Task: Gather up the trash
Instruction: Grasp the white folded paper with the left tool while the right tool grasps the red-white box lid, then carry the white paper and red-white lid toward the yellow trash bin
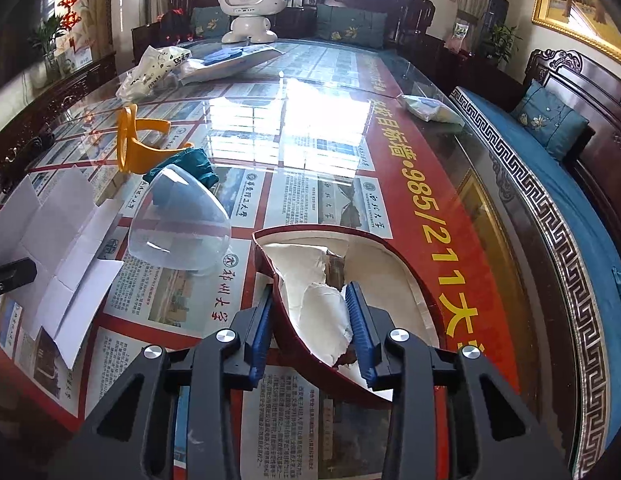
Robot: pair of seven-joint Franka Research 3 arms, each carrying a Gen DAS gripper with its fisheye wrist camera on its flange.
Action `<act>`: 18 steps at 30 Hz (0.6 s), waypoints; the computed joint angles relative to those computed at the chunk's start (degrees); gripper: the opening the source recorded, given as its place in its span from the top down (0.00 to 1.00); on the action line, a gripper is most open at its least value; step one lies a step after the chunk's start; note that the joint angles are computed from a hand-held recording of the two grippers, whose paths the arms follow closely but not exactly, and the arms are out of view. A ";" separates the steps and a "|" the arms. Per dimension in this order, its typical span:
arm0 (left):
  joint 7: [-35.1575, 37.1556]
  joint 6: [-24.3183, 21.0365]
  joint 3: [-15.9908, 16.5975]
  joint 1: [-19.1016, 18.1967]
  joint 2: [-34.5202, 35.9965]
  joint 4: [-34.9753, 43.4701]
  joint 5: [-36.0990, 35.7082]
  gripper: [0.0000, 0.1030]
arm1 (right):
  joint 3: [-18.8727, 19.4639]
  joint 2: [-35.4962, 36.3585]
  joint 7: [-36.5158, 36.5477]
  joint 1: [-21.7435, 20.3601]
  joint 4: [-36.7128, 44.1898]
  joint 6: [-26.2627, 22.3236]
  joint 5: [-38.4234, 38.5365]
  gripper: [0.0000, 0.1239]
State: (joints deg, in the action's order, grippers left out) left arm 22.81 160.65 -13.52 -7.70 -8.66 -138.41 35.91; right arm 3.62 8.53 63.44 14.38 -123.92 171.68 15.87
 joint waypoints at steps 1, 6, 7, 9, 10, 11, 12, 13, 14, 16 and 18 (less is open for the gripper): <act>-0.01 0.19 0.01 -0.09 -0.18 -0.28 -0.19 0.92 | 0.88 -0.62 -1.43 -0.69 -0.67 0.02 1.94 0.74; -0.01 1.66 -0.15 -0.48 -1.81 -2.46 -1.34 0.92 | 3.30 -5.30 -8.96 -1.58 -5.58 2.06 12.25 0.76; 0.06 1.86 -0.27 -0.60 -2.32 -3.02 -1.68 0.92 | 3.49 -6.46 -11.18 -1.28 -6.65 2.43 15.00 0.77; 0.30 2.07 -0.58 -0.84 -3.40 -4.08 -2.26 0.92 | 3.30 -8.90 -16.92 -0.03 -8.51 2.78 22.17 0.78; 0.49 2.40 -0.68 -1.00 -3.92 -4.63 -2.68 0.93 | 2.82 -10.24 -20.17 0.94 -9.33 2.55 26.34 0.79; 0.90 2.64 -0.71 -1.24 -4.34 -5.05 -3.30 0.93 | 2.19 -11.35 -22.15 1.93 -10.05 2.37 28.95 0.79; 1.11 2.71 -0.88 -1.37 -4.91 -5.51 -3.65 0.93 | 1.51 -12.66 -24.02 2.95 -10.98 2.11 31.29 0.79; 0.88 2.79 -1.24 -1.38 -5.63 -6.08 -3.75 0.93 | 0.85 -13.88 -25.48 3.95 -11.92 1.85 33.01 0.79; 1.08 3.18 -1.35 -1.58 -6.28 -6.70 -4.12 0.93 | 0.43 -14.80 -25.75 4.64 -12.72 1.72 33.28 0.79; 1.03 3.25 -1.98 -1.72 -7.46 -7.63 -4.46 0.93 | -0.72 -17.03 -27.57 6.52 -14.56 1.36 35.51 0.79; 2.06 3.54 -1.92 -2.71 -8.52 -8.62 -5.90 0.93 | -1.82 -19.06 -29.19 8.32 -16.11 1.07 37.68 0.79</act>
State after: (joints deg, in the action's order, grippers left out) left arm 24.88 164.19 -15.44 -10.41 -17.18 -147.03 30.01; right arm 1.81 -10.53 34.25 22.70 -140.03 172.76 53.55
